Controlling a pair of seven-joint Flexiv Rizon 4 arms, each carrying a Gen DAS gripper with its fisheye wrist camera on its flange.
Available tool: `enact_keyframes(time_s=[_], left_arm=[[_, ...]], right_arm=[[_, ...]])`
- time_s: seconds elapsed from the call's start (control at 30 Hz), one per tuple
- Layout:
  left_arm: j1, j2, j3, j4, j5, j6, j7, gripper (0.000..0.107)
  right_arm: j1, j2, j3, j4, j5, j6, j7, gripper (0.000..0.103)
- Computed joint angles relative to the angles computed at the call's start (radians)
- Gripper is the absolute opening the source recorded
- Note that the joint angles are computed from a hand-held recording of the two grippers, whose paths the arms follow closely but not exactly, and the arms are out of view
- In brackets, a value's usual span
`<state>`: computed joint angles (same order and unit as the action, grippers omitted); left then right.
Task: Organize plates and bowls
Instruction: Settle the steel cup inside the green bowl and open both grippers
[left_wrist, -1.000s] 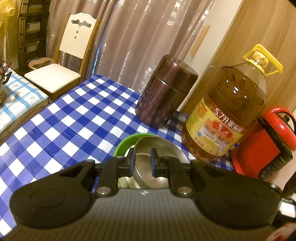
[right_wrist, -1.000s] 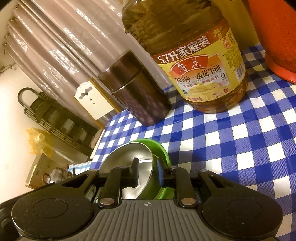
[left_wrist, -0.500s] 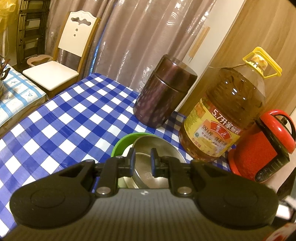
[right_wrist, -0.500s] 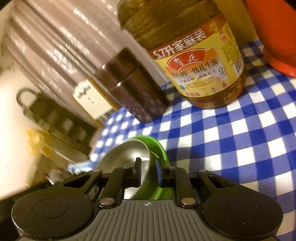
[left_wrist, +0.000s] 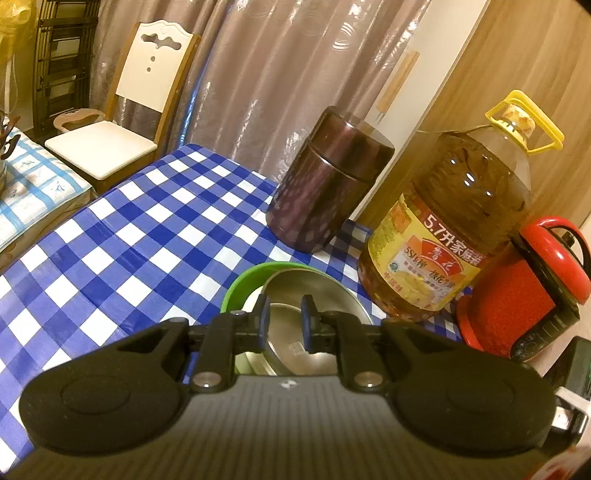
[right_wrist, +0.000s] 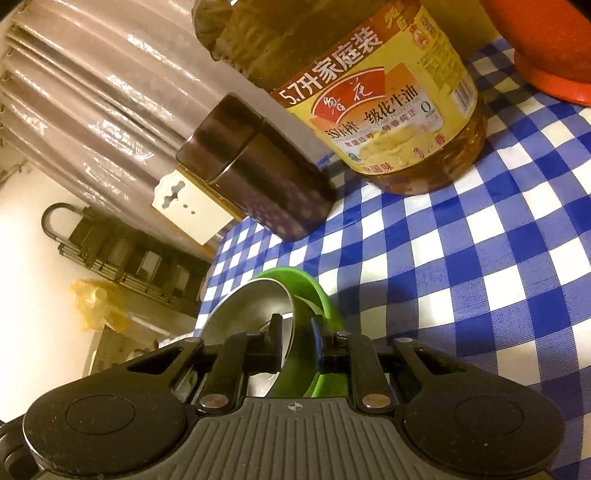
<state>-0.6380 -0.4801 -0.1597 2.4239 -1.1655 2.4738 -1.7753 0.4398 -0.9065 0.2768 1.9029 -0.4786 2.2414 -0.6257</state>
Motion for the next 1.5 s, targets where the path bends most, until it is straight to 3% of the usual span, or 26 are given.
enact_keyframes(time_s=[0.07,0.23,0.33,0.4,0.47,0.7,1.03,1.5], left_arm=[[0.002,-0.001,0.001,0.001,0.009,-0.002,-0.002,0.014],[0.002,-0.003,0.003,0.0,0.014,-0.002,-0.007,0.014],[0.001,-0.003,0.004,0.0,0.012,-0.001,-0.009,0.015],[0.002,-0.002,0.003,0.002,0.013,-0.003,-0.011,0.015],[0.003,-0.002,0.004,0.002,0.015,-0.005,-0.012,0.015],[0.003,-0.004,0.007,0.002,0.014,-0.004,-0.002,0.016],[0.012,0.004,0.011,0.016,0.019,-0.018,-0.005,0.017],[0.014,0.0,0.027,-0.014,-0.019,-0.13,0.144,0.017]], right_arm=[[-0.026,-0.013,0.021,-0.01,-0.023,0.001,0.028,0.018],[0.01,0.009,-0.016,0.001,0.034,0.037,-0.002,0.018],[-0.05,-0.027,0.036,-0.015,-0.042,0.085,0.057,0.017],[-0.055,-0.031,0.033,-0.02,-0.072,0.082,0.09,0.008],[-0.055,-0.04,0.028,-0.025,-0.09,0.075,0.116,0.005],[-0.06,-0.066,0.018,-0.042,-0.125,0.069,0.175,0.005],[-0.048,-0.042,0.009,-0.028,-0.119,0.024,0.187,0.005],[-0.024,0.012,-0.008,0.0,-0.084,0.008,0.09,0.005]])
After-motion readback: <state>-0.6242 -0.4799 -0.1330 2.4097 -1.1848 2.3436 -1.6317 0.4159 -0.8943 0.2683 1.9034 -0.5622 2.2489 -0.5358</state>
